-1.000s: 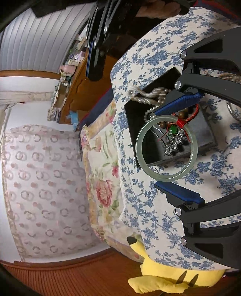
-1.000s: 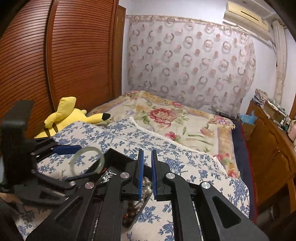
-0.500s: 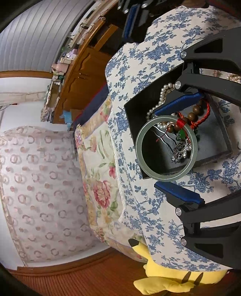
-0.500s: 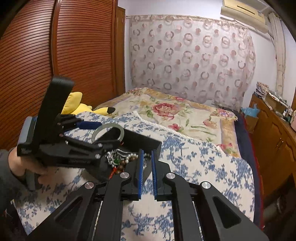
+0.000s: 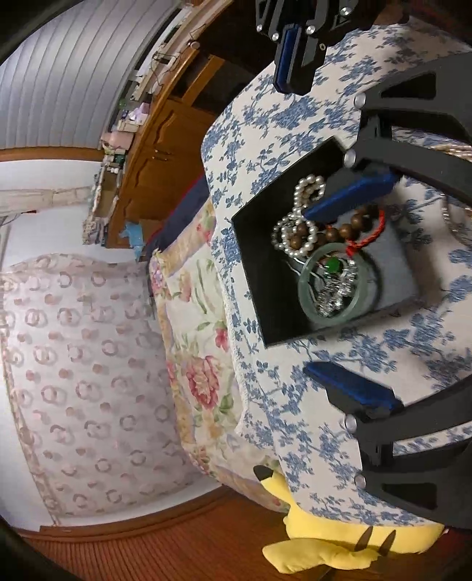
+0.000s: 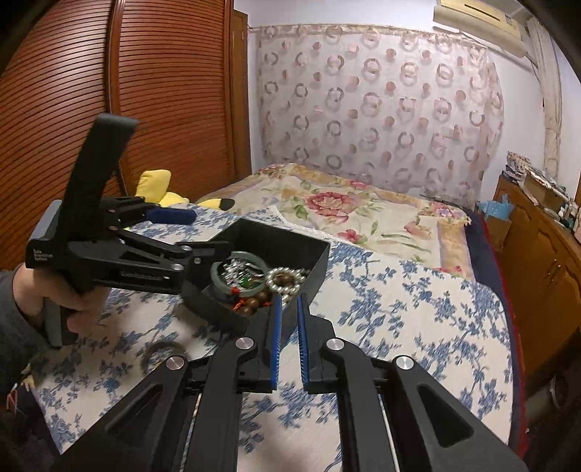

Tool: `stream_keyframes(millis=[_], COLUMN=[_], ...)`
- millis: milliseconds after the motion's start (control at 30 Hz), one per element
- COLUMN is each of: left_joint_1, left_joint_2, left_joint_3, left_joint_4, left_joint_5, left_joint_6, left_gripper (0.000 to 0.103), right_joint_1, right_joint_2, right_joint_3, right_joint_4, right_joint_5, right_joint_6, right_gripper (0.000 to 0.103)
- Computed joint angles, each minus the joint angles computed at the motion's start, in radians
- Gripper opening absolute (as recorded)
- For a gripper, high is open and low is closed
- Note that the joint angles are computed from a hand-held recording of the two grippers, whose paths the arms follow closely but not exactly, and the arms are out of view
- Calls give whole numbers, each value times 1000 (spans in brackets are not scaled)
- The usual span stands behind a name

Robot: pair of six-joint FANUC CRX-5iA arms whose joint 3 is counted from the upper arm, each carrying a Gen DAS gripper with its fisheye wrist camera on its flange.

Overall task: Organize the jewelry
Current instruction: 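Withdraw both open tools from the box toward the remaining jewelry, then grasp the silver cuff bangle with the left tool and lift it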

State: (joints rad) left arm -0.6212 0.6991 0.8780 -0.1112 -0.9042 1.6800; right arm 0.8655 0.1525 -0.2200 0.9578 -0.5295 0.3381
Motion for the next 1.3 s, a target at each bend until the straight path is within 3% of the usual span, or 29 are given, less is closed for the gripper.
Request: stream_keyframes(millis=[133,200,233,500,900,1067,1300], left_joint_1=[3,4,4,-5,-32,-27,-32], left_joint_2=[-91,-140,-160,-234,-214,-196,-158], left_joint_3=[-149,-235,-271,-432,-438,-422,-374], left_joint_4=[14,30,38,102,124,159,174], left_joint_5=[63,100,118,148,77,64,40], left_joint_6=[-8,-29,-38,-116,-162,-177,-183], left_gripper=[82,87,91,93,93,77,74], right_joint_1=[27,40,44,105,161,163,158], right_joint_2=[-24,-36,-38,-74,-87,-82,-84], right_joint_3=[-32,-52,-58,-126,-173,-180,-184], right_joint_4=[-16,-11,-11,-69,-127,-111,-110], right_joint_5=[0,-1,1,-19,-56,-49,-38], right_joint_6=[-17,-45,-54,-88,-85,-108,-113], right_gripper=[12,28,31,32,33,33,33])
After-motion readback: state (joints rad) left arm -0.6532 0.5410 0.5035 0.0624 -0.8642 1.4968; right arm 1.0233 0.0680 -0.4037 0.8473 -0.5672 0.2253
